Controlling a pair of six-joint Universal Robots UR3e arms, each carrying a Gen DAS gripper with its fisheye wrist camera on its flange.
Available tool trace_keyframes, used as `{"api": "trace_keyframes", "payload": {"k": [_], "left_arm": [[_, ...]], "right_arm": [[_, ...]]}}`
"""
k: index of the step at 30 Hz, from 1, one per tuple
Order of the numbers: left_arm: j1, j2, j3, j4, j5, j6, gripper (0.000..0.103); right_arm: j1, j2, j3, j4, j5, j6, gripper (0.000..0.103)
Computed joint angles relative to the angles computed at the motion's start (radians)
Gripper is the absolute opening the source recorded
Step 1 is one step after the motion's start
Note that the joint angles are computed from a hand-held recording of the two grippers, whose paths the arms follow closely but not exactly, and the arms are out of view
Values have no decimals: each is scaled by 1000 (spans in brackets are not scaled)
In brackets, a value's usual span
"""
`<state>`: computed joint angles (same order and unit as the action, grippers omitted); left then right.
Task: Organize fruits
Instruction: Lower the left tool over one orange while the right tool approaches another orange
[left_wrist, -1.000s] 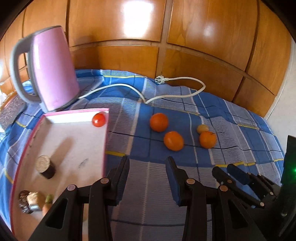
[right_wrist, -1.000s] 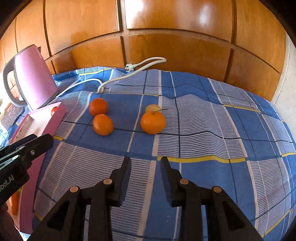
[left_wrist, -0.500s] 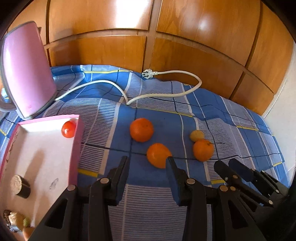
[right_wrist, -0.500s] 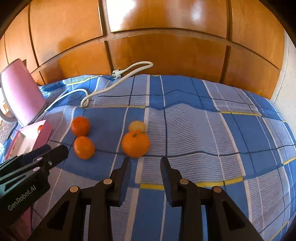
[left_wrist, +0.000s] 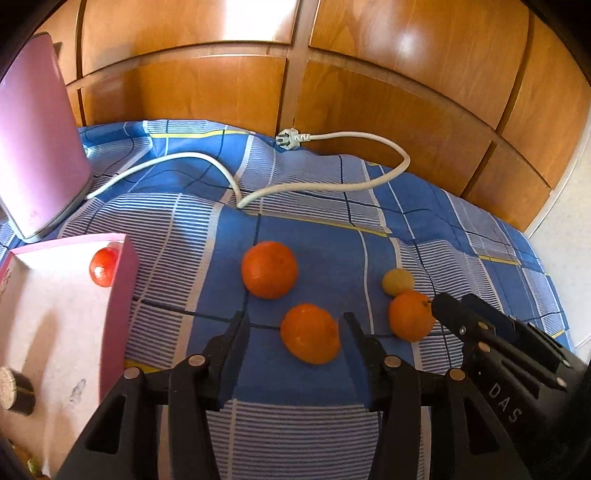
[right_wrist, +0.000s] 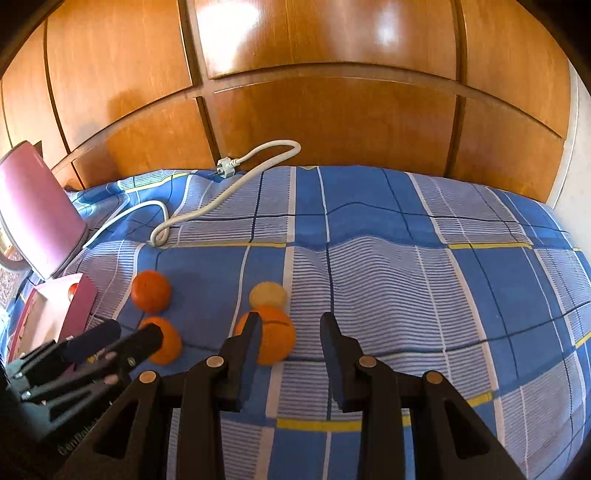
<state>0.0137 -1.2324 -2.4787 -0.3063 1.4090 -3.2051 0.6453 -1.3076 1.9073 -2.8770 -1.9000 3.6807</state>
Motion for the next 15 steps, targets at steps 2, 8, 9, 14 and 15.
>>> {"api": "trace_keyframes", "payload": {"k": [2,8,9,14,15], "left_arm": [[1,-28,0,24,-7,-3,51],[31,-57,-7,57,-65,-4,50],[43,-59,-10,58,-82,-6,51],[69,-68,-22,86,-114,-7,51],[78,-65,-28,87,-125,-3,51]], "right_arm": [[-9,13,-13,-2,14,-4,33],[-55,52,-44,-15,94,1,33],[-65,60,-51,-15,113,2,33],[-83,98,-90,3,143,1,33],[-90,105,-93,-1,155,3,33]]}}
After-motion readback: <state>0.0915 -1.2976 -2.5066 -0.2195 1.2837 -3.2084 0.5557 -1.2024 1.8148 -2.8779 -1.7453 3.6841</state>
